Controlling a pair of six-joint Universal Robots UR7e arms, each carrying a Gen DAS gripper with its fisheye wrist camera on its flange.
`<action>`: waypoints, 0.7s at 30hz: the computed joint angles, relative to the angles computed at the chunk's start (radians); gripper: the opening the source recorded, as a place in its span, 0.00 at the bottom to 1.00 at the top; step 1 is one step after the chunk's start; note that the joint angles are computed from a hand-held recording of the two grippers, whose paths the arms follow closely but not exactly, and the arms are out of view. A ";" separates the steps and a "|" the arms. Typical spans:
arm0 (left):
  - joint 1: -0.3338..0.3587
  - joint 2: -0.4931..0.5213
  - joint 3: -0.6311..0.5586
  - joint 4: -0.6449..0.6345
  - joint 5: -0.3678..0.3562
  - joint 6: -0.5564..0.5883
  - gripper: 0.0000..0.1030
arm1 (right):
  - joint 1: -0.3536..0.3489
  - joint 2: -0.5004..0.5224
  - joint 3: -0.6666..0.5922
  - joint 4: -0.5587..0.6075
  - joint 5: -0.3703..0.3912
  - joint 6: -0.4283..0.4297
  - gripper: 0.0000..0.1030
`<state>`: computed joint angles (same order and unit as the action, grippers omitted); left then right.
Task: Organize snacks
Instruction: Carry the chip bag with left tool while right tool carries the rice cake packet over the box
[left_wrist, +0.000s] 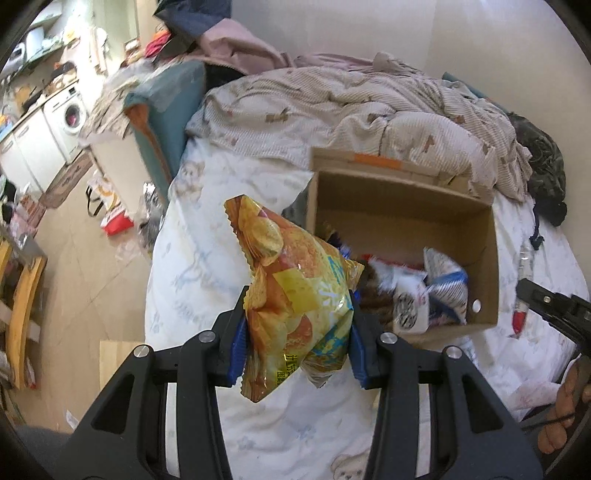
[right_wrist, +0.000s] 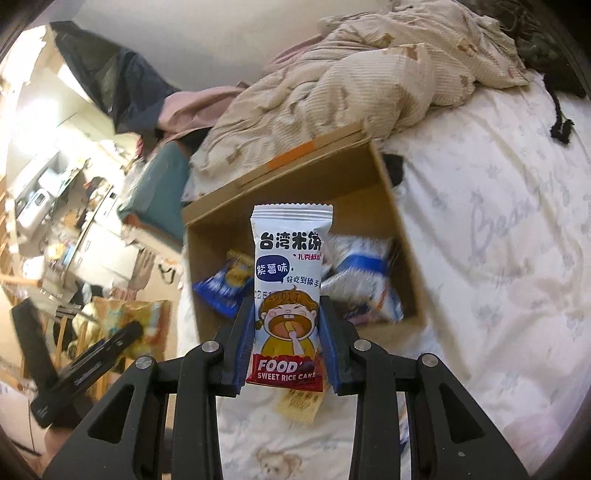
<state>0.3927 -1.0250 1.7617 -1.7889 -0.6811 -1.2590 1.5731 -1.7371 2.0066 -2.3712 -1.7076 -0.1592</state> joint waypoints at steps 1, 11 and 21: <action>0.004 0.013 -0.012 -0.011 0.005 0.023 0.39 | -0.003 0.013 -0.011 0.000 -0.012 0.002 0.33; 0.076 0.160 -0.149 -0.145 0.010 0.228 0.39 | -0.023 0.139 -0.101 0.003 -0.064 0.010 0.33; 0.116 0.254 -0.195 -0.184 0.029 0.333 0.40 | -0.038 0.189 -0.114 0.090 -0.026 0.025 0.34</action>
